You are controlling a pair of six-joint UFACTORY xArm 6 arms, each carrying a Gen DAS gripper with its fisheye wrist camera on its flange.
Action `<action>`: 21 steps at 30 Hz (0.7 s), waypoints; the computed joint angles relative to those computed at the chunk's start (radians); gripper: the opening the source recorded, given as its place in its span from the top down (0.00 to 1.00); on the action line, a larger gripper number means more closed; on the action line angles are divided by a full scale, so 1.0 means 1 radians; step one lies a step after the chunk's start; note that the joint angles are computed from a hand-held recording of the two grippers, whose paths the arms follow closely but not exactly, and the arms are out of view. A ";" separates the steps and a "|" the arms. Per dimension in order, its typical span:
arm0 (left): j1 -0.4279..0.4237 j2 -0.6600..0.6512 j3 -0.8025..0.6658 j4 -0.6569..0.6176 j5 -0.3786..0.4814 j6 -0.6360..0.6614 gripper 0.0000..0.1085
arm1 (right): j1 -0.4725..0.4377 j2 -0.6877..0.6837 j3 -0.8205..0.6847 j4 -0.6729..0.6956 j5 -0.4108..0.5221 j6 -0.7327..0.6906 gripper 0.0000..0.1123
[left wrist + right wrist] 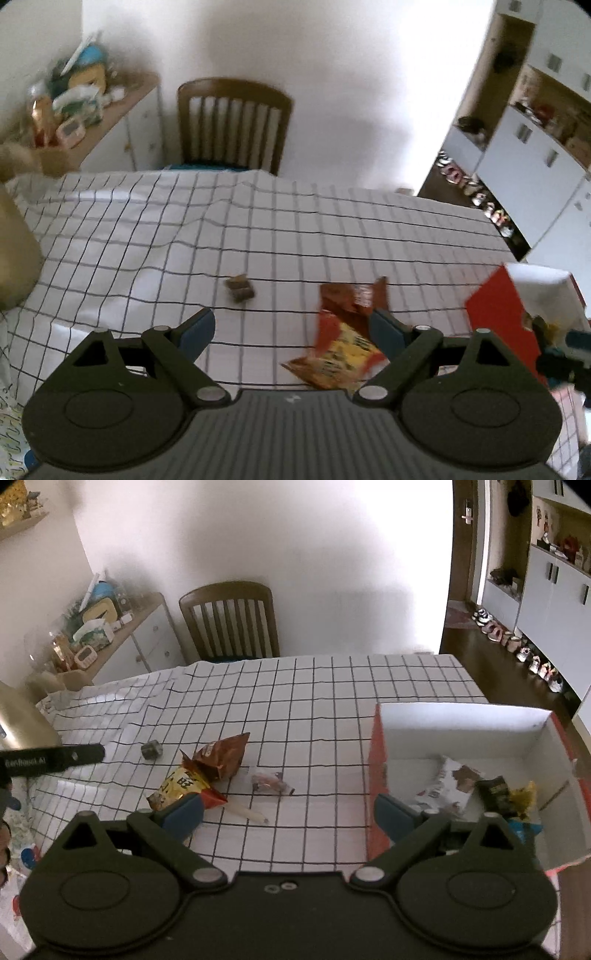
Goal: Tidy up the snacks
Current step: 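Move both tools back over the remaining snacks on the table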
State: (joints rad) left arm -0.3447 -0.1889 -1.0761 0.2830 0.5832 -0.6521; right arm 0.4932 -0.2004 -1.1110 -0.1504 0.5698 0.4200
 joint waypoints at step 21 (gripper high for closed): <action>0.135 0.394 -0.300 -0.182 0.112 0.057 0.16 | -0.003 0.365 -0.273 0.016 0.103 -0.216 0.30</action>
State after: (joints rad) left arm -0.2098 0.2048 -1.3759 0.1013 0.6950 -0.5951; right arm 0.4903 0.1650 -1.3841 -0.1349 0.6728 0.2040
